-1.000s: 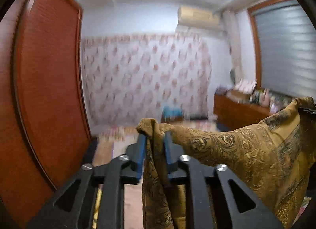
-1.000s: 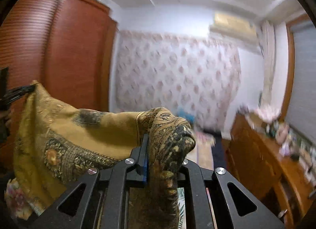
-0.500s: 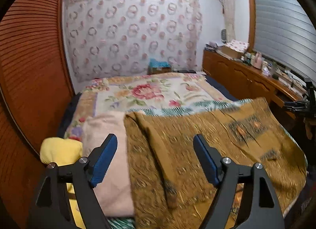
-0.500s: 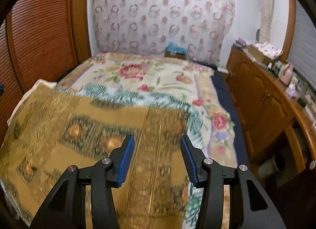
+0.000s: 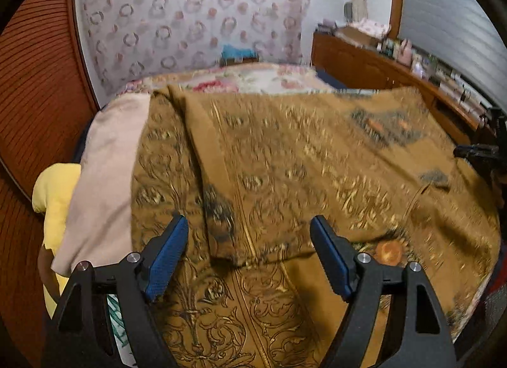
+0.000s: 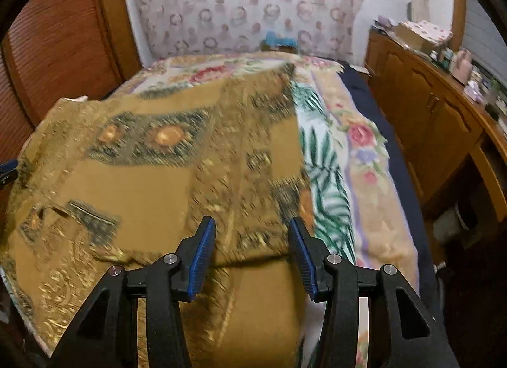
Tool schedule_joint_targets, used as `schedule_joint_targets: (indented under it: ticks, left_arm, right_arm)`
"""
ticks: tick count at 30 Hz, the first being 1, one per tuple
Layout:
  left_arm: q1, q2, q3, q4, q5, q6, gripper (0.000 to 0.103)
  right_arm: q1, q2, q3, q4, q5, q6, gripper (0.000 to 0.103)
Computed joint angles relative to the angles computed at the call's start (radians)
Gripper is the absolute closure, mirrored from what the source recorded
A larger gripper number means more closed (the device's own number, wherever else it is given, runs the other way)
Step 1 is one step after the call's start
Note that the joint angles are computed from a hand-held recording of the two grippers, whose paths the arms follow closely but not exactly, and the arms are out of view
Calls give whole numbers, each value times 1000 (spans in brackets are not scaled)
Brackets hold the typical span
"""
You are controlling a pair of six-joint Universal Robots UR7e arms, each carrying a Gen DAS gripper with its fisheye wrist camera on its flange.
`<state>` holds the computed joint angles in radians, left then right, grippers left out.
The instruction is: Fold small clothes
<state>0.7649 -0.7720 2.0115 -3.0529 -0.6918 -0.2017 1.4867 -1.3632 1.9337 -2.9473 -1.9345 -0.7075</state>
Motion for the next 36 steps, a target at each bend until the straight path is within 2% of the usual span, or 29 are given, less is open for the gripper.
schedule_joint_targets:
  ticks: [3,5,7,8,12,15,22,27,33,36]
  left_arm:
    - [7,13,-16,51,8,-29,23]
    - [8,20,-22,78,16,-44,23]
    - [8,25,-24,96,24,-48,23]
    - [6,29,-26,103,33,-50,23]
    - [-2,56,-24,89,80,-25,22]
    - [-1,48,-16,85,73,-30,21]
    - [2,42,-14,89,67,-34,19]
    - [2,39,-12,89,63,-36,19]
    - [6,37,-11,74,57,-20,19]
    - [5,24,7,30,34,-7,19]
  right_arm:
    - [5,-2,-10,12,-17,39,53]
    - [3,-2,-28,47,-2,58,53]
    - [9,24,-37,31,-7,58,54]
    - [9,27,-40,36,-5,57,60]
    - [16,34,-47,42,9,39,77]
    - [10,42,-35,23,39,19,82]
    - [-2,42,34,-77,72,-23,82]
    - [-15,68,31,-92,43,-15,82]
    - [-20,74,53,-154,55,-41,82]
    - [-21,71,52,-147,58,-39,82]
